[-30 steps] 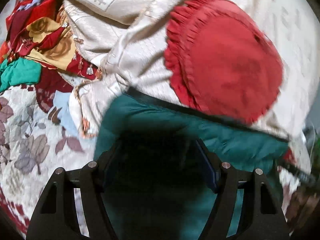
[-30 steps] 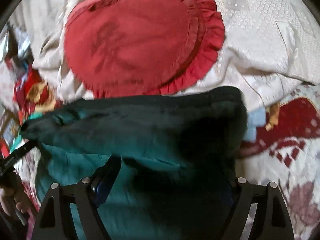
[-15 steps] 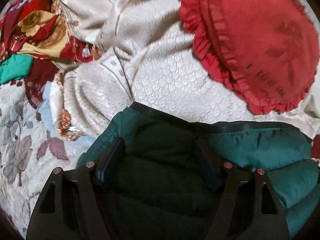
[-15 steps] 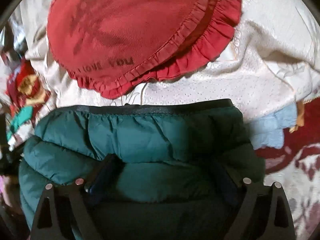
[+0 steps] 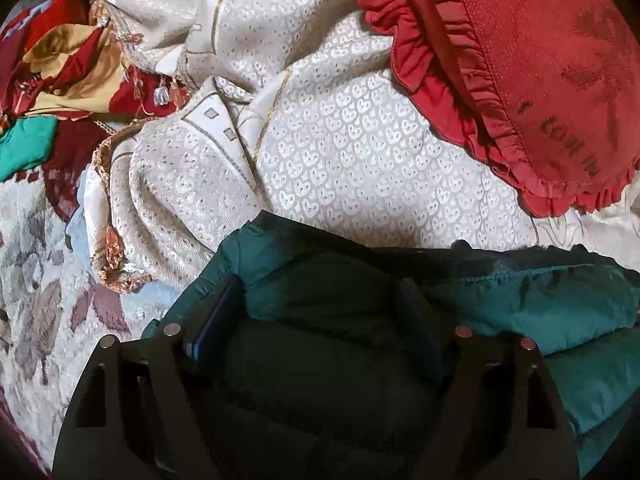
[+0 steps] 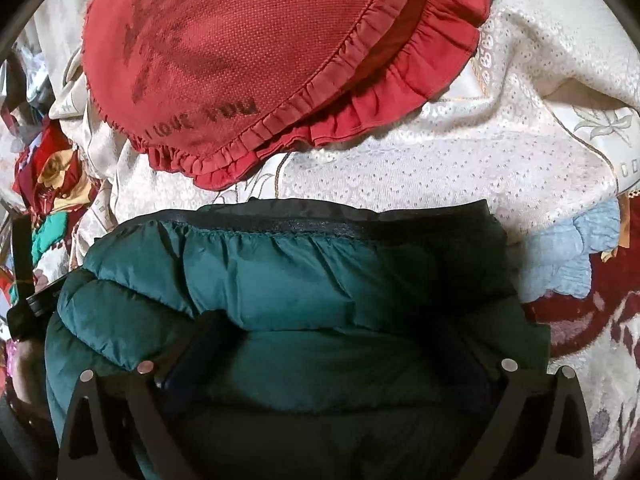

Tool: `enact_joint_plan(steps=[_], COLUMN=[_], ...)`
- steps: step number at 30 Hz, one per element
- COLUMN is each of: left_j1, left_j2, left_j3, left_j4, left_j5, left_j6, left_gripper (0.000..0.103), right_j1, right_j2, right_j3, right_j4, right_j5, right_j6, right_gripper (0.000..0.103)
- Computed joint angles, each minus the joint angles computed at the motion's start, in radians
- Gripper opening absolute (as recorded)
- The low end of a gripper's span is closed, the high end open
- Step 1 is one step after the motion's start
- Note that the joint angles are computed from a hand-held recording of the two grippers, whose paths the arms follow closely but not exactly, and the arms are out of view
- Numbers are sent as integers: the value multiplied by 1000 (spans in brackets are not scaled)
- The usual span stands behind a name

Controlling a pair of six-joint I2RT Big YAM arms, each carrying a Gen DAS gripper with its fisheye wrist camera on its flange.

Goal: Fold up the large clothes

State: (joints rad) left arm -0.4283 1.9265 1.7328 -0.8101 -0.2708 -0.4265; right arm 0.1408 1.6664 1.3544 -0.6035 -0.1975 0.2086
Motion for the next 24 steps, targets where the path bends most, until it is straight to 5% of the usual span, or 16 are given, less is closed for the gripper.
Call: enact_joint_plan(steps=[3,5,9,14,18,19,24], left_j1=[25,36,75,109,92,94,133], left_j2=[-66,-184,-423,-572,-608,-606,-526], left_j3=[-21,-137,-419,-672,-783,-797,-712], left_j4=[-52,28,187,283,393,430,442], left_j5=[82,101,130,256,333,341,436], left_j6=[35,48,108,11,-66,-89,-100], left_gripper=[80,80,85,85,85,85,86], right_j1=[13,17,-16,14,74,81,48], right_j2=[-4,-59,-289,-526,-663,-666,-715], right_j3=[37,25,-148,-361,-508,-502,-547], right_j4=[-92,-139,-26,57,124,91,151], right_j5=[59,106,26,60,107,123,162], right_j6=[-19,-22,47,109,103,108,186], right_gripper=[99,96,96,96,96,96,96])
